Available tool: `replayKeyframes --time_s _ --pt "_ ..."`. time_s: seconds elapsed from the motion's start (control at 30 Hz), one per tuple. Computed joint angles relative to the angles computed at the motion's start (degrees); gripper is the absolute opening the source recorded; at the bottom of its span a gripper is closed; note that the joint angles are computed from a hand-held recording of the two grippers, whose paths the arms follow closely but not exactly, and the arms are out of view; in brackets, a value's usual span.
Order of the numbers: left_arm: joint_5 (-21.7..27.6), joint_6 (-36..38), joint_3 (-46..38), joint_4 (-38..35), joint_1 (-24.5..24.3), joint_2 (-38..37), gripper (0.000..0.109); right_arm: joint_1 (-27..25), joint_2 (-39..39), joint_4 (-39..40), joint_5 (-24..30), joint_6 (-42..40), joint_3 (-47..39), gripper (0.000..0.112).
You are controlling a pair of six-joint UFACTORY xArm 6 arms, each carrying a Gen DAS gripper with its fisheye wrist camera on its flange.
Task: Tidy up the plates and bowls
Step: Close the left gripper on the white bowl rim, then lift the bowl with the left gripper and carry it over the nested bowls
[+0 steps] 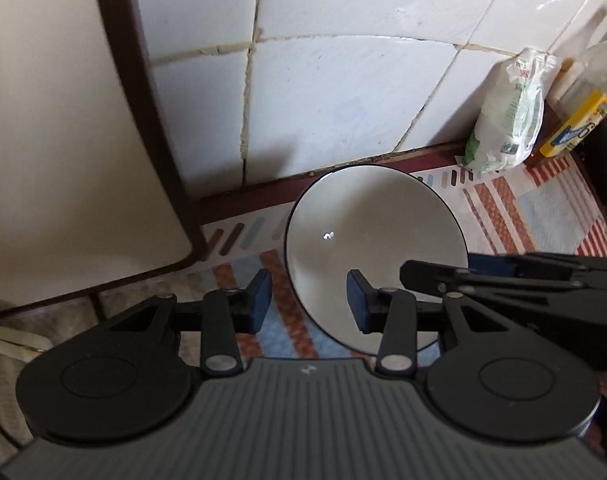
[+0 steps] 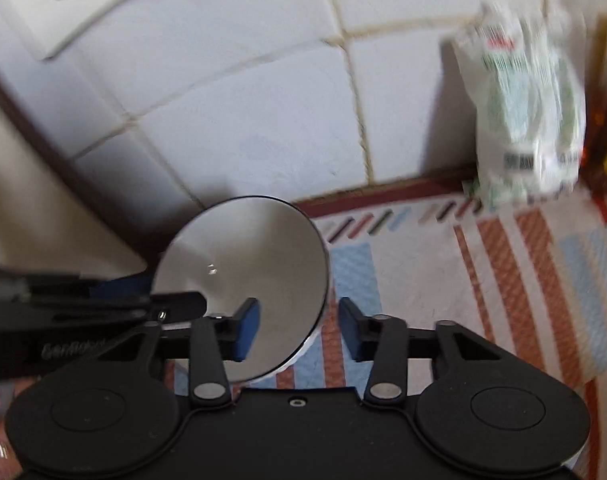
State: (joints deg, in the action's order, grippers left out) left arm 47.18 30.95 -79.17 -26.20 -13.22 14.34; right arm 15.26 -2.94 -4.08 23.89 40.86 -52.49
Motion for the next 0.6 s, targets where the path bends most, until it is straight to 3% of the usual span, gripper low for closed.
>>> replayKeyframes --time_s 0.07,0.1,0.23,0.33,0.6 --pt "-1.8 -1.0 1.0 2.3 -0.8 -0.1 0.016 -0.2 1.5 -0.4 1.0 1.8 -1.3 0.018" --pt "-3.0 -1.4 1.6 3.9 -1.2 -0.5 0.012 -0.2 2.0 -2.3 2.6 3.7 -2.2 0.015" --pt "-0.1 -0.9 1.6 2.2 -0.8 -1.7 0.011 -0.2 0.5 -2.3 3.6 6.2 -1.1 0.013" --pt "-0.8 -0.1 4.1 3.2 -1.4 -4.8 0.011 -0.3 -2.3 -2.0 4.4 6.5 0.4 0.012" --pt "3.3 0.2 7.5 3.1 -2.5 -12.9 0.011 0.9 -12.3 -5.6 10.2 9.9 2.6 0.013"
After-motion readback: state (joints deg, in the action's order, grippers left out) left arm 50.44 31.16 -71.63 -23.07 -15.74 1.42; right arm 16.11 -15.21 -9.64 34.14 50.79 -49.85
